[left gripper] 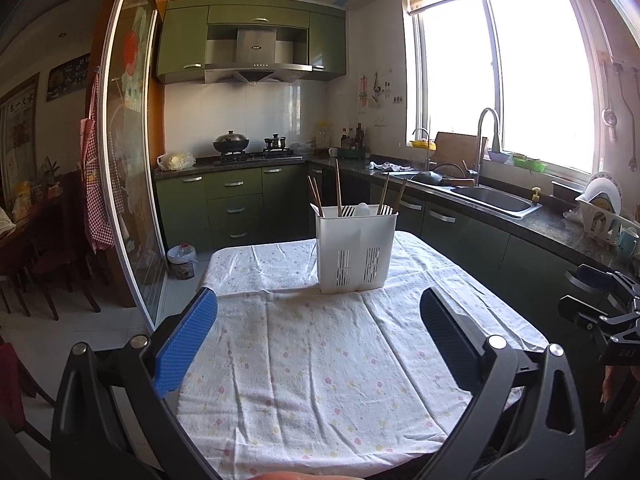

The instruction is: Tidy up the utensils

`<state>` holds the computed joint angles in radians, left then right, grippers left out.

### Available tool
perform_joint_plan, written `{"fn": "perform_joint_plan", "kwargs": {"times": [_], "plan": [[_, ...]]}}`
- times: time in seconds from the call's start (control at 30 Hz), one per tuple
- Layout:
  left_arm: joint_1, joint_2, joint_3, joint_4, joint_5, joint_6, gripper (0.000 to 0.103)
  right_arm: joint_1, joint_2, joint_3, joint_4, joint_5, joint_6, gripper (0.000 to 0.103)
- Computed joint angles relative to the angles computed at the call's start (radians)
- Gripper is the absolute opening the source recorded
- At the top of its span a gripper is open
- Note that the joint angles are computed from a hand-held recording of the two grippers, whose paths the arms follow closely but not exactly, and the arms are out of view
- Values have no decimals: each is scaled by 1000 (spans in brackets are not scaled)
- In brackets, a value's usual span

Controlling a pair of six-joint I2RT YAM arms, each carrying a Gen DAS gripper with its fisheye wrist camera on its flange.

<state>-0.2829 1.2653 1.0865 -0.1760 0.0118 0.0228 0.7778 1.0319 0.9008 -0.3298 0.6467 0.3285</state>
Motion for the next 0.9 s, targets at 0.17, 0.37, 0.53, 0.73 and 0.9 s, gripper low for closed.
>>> {"fn": "perform_joint_plan", "kwargs": {"times": [0.17, 0.37, 0.53, 0.73, 0.9], "plan": [[1, 11, 13, -7, -5, -8, 96, -11, -5, -12, 10, -12, -7, 98], [7, 4, 6, 6, -1, -5, 96, -17, 0, -15, 15, -19, -6, 98], [3, 10, 10, -3, -3, 5, 96, -25, 3, -20, 24, -27, -12, 98], [7, 7, 1, 17, -4, -1, 96, -26, 1, -23, 26, -29, -12, 98], [12, 6, -3, 24, -9, -7, 96, -31, 0, -30, 34, -36, -20, 98]]}}
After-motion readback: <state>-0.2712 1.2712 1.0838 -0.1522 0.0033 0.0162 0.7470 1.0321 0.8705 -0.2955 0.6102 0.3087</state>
